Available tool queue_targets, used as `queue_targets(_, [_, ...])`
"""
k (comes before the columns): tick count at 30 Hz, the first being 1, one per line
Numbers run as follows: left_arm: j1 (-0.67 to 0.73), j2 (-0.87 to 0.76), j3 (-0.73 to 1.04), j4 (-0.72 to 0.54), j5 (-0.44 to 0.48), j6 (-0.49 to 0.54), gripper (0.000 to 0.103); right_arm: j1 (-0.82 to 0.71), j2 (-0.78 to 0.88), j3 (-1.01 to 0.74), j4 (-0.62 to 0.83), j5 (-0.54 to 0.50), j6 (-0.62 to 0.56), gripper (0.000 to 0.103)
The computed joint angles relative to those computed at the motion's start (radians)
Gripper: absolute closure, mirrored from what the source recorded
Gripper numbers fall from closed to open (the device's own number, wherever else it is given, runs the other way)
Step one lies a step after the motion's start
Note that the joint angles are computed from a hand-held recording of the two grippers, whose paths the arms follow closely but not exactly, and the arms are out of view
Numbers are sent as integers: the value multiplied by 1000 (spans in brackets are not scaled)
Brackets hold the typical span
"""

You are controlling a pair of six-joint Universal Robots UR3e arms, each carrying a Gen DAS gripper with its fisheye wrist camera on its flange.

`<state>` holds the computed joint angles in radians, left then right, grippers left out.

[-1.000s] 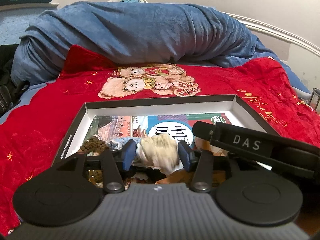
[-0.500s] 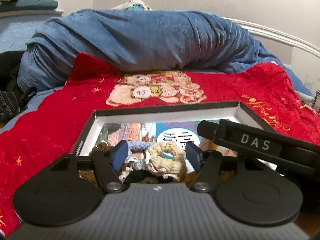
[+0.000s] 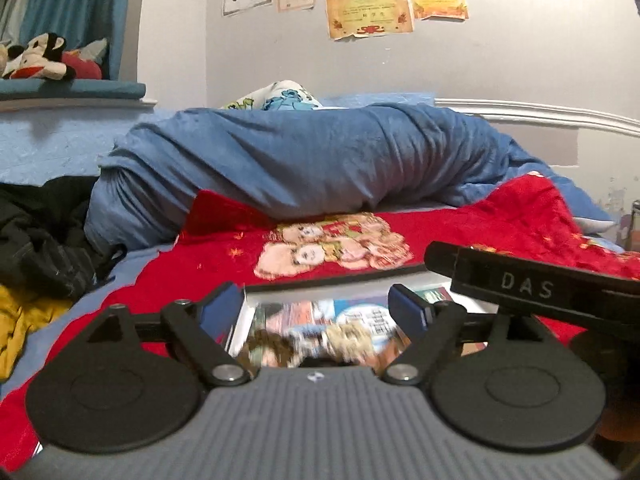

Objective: Organize objects
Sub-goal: 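Move both grippers to the blue binder clips beside the box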

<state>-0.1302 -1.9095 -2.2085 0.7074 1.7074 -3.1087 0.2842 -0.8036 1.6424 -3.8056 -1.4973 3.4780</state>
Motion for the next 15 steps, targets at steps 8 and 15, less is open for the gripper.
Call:
queue_targets(8, [27, 177, -408, 91, -100, 139, 9, 79, -151, 334, -87, -104, -6, 8])
queue_targets(15, [65, 228, -308, -224, -172, 80, 13, 50, -142, 359, -81, 9, 44, 8])
